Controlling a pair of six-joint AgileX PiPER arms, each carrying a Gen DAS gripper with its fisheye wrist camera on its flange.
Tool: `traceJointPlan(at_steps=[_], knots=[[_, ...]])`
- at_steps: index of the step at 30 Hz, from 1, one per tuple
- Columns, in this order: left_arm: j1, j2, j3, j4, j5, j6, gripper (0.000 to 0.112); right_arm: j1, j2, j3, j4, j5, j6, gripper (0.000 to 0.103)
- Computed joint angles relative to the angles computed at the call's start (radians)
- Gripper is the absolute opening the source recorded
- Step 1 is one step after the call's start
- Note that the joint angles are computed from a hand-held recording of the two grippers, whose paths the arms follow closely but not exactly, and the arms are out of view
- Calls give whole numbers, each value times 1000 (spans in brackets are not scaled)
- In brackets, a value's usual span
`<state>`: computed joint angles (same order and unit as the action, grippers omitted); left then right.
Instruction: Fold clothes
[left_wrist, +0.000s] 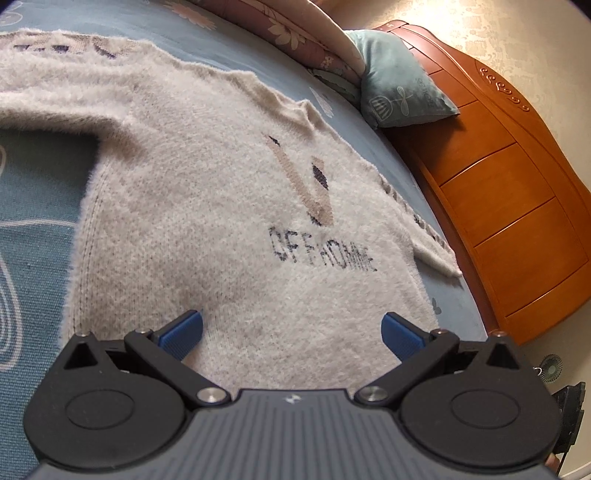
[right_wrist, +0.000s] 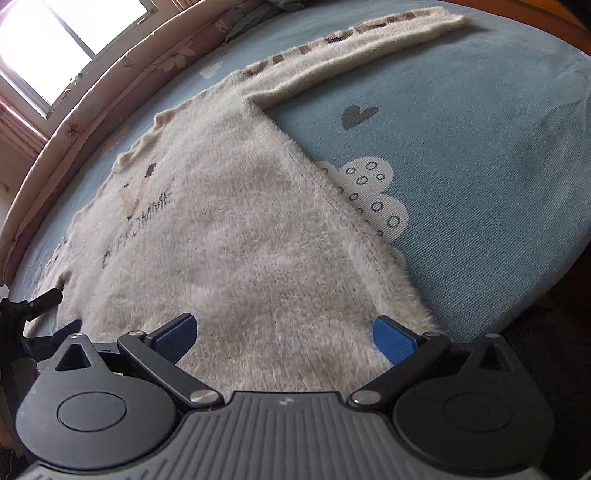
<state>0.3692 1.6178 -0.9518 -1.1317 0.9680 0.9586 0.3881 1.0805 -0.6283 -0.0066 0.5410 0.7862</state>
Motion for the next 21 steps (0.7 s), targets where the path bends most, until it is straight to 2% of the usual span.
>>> traceJointPlan(at_steps=[1,3,5,9,13,15,18,21], knots=[[-1,-1,1,0,-2,1,102,7,13,-25,-8,13,4,103],[-3,-3,4,0,-6,3,102,-17,52,-67,73,-36,-103,103],[-6,-5,7,-1,-10,5,102,-30,146,-150,108,-92,-158,103],[-4,-7,11,-6,-10,17,102,-19,398,-353,-80,-223,8,103],[-9,-13,20,-11,-22,26,102,-22,658,-598,-243,-241,144,103],[-12,-14,19,-7,-26,26,102,-20,735,-675,-299,-228,205,103],[-13,-12,18,-8,-26,29,102,5,787,-716,-438,-203,320,103],[-7,-9,18,-12,-20,38,102,42,745,-636,-577,-217,419,103]])
